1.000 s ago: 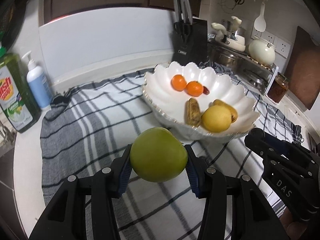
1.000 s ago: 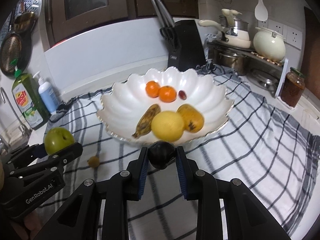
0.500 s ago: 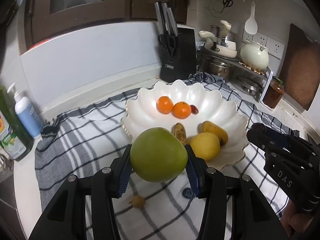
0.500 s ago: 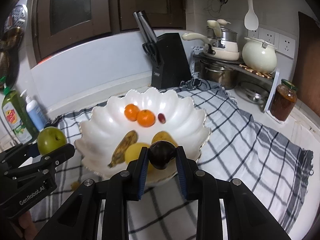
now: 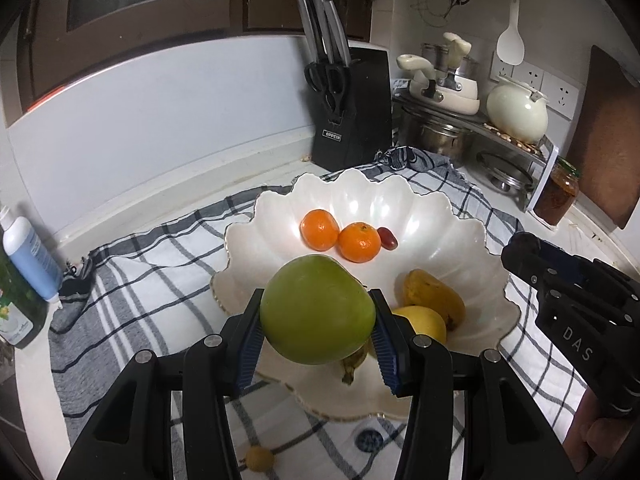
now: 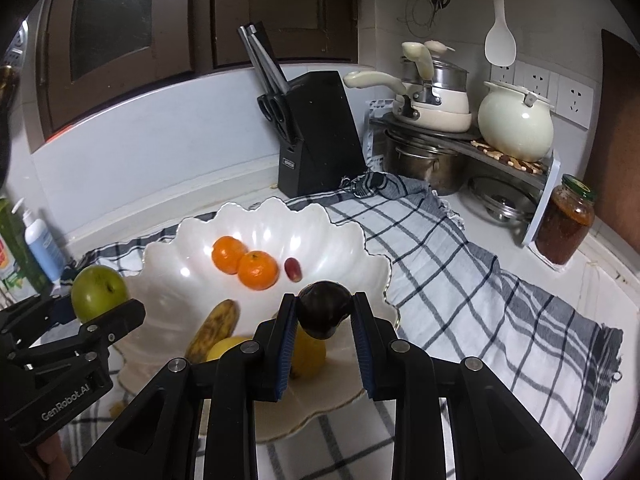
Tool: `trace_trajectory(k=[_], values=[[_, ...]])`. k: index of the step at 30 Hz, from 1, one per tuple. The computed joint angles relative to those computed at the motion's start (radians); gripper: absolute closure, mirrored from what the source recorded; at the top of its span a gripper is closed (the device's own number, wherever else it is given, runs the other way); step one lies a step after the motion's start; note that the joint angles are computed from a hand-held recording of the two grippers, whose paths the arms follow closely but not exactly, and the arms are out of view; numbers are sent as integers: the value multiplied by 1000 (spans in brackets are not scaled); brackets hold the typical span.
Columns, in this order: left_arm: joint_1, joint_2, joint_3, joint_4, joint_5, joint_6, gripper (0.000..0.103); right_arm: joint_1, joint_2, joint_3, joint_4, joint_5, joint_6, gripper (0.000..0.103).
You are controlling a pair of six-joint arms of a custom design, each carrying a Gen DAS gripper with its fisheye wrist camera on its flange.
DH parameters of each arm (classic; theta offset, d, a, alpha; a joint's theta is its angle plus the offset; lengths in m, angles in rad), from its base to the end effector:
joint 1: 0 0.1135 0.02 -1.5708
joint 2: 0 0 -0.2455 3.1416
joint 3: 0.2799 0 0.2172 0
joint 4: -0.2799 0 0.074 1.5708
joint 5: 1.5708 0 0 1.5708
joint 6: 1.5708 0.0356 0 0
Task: Organize fruits
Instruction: 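Lift the apple and plum and carry both over the white bowl, then open both tools to drop the apple and plum into the bowl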
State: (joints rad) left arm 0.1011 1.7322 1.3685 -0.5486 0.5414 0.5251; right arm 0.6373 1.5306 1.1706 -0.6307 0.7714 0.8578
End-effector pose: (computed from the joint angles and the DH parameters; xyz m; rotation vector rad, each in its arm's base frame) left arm 0.3400 0.0160 0.2550 0.7077 2.2358 -0.3707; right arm 0.2408 0.1474 0.2582 0.5084 2.1629 -0.2092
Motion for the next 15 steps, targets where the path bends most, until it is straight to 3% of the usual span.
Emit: trace_trajectory(k=[15], values=[[-71,131,74,13,-70,-21,54,-136,72,-32,129,-129,-103,74]])
